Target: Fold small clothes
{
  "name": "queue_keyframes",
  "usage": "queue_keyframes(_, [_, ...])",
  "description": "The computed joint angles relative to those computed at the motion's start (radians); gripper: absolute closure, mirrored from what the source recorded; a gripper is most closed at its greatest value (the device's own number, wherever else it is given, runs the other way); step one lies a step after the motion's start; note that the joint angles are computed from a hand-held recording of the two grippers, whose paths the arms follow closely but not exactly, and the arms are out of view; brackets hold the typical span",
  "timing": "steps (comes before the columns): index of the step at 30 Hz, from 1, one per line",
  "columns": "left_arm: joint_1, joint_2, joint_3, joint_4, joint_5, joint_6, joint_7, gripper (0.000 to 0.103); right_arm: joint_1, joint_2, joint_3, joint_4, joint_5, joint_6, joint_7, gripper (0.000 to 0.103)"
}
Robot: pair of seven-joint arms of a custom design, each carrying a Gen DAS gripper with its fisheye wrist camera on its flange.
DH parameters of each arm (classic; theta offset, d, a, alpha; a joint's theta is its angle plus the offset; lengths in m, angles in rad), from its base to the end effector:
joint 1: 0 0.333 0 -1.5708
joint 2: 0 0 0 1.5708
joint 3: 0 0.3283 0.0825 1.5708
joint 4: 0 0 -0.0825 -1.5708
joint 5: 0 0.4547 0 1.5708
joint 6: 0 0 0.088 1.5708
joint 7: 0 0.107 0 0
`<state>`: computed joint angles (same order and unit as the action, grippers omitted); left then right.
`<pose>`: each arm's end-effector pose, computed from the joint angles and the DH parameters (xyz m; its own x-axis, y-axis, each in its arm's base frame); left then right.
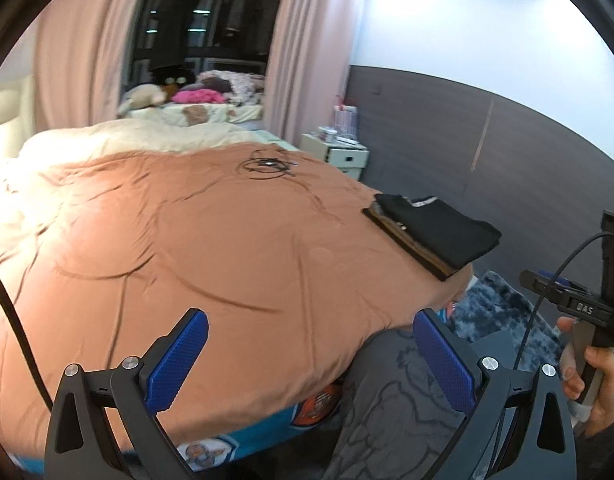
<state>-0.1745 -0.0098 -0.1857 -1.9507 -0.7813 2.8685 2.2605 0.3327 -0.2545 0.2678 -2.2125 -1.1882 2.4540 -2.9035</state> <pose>0.6366 -0.1982 0.5656 -0.4583 -0.8741 0.1612 -0.5365 0.1274 -0.8342 0.4737 0.3337 0.5185 -0.2846 -0.9413 -0.1817 -0.4176 0.2923 -0.8603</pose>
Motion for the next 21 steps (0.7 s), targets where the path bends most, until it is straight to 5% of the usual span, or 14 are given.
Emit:
queue_keyframes(9, [-0.068, -0.166, 0.071, -0.212, -0.002, 0.151, 0.026, 0.0, 0.033, -0.034, 0.046, -0.051, -0.086, -0.003, 0.095, 0.0])
queue_keyframes(21, [-0.273, -0.269, 0.252, -0.317, -0.085, 0.248, 0.107, 0.0, 0.042, -0.095, 0.06, -0.127, -0.117, -0.004, 0.121, 0.0])
